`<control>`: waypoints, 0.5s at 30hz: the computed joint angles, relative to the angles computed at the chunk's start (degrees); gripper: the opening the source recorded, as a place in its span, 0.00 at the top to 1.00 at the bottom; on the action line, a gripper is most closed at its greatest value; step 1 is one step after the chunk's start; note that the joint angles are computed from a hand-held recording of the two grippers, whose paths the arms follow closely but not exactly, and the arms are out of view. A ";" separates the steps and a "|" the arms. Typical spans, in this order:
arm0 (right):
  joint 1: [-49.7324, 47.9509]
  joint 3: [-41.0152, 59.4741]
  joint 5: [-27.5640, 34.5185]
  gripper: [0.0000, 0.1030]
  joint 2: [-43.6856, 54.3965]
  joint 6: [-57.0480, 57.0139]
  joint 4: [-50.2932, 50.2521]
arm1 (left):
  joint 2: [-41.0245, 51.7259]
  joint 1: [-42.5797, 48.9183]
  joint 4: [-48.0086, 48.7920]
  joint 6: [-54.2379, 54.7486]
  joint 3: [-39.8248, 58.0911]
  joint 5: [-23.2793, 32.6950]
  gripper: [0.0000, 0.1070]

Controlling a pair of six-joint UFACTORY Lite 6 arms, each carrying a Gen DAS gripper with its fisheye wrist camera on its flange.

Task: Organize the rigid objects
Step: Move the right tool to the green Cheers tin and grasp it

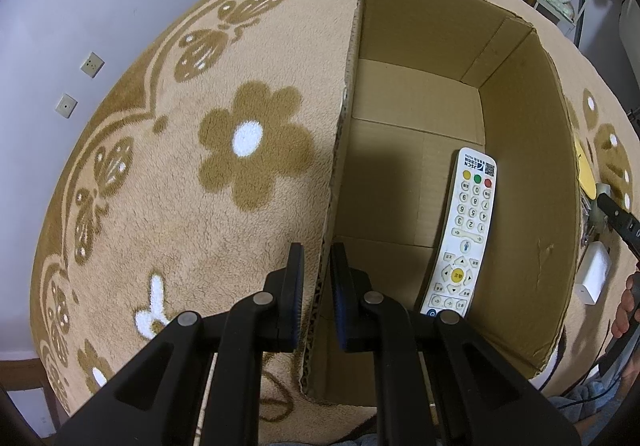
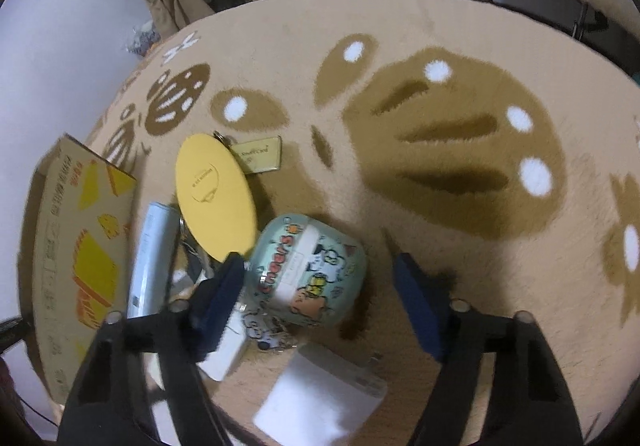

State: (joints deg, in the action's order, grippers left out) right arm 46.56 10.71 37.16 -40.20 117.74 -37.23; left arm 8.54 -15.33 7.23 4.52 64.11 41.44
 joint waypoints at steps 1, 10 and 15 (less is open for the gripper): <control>-0.45 -0.66 -1.04 0.30 -1.19 0.98 -0.38 | -0.02 -0.17 0.34 -0.32 -0.01 -0.02 0.89; -4.72 -1.07 -7.94 0.37 2.47 3.49 -1.50 | -0.43 -0.75 1.12 -1.39 -0.10 0.28 0.89; -3.86 0.79 -5.28 0.38 4.09 2.51 -0.82 | -0.65 -0.97 1.60 -1.82 -0.30 0.29 0.89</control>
State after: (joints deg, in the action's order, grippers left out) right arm 42.71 11.50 31.88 -36.11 120.25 -38.05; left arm 7.89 -16.30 8.83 2.70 63.81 41.73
